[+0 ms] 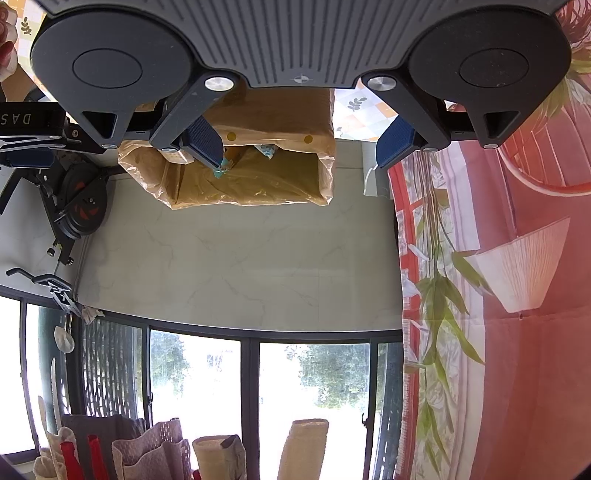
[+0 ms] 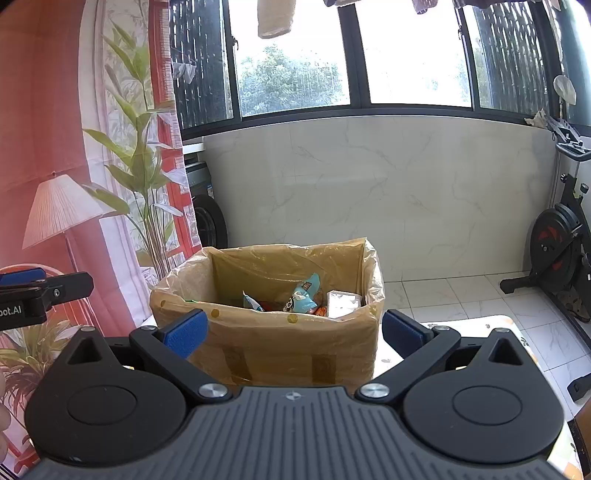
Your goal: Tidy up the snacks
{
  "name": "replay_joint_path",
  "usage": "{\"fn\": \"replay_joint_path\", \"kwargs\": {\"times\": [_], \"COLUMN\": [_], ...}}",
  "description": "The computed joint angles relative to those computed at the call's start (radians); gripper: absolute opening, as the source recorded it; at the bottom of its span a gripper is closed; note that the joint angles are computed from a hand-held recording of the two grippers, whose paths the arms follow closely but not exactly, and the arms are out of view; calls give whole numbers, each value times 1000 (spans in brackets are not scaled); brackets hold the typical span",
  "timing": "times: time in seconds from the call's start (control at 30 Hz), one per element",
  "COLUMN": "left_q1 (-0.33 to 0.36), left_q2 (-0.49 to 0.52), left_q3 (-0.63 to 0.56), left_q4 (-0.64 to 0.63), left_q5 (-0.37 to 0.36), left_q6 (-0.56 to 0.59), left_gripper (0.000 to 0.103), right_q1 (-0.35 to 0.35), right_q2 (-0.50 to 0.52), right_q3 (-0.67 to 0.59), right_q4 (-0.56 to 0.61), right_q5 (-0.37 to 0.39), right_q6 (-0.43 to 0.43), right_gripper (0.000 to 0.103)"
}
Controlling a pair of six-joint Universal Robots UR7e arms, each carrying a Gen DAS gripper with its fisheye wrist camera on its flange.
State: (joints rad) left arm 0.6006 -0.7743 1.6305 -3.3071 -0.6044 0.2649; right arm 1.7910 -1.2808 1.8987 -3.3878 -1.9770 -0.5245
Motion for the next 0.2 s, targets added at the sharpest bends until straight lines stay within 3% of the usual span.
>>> {"fn": "replay_joint_path", "kwargs": {"times": [0.2], "left_q1": [0], "left_q2": [0], "left_q3": [2], "left_q4": [-6], "left_q5": [-3], "left_q6": [7], "left_gripper": [91], "right_q1": [0], "right_q2": [1], "right_q3": [-3], "right_q4": [3], "right_q5": [0], "right_q6": [0], "right_gripper": [102]}}
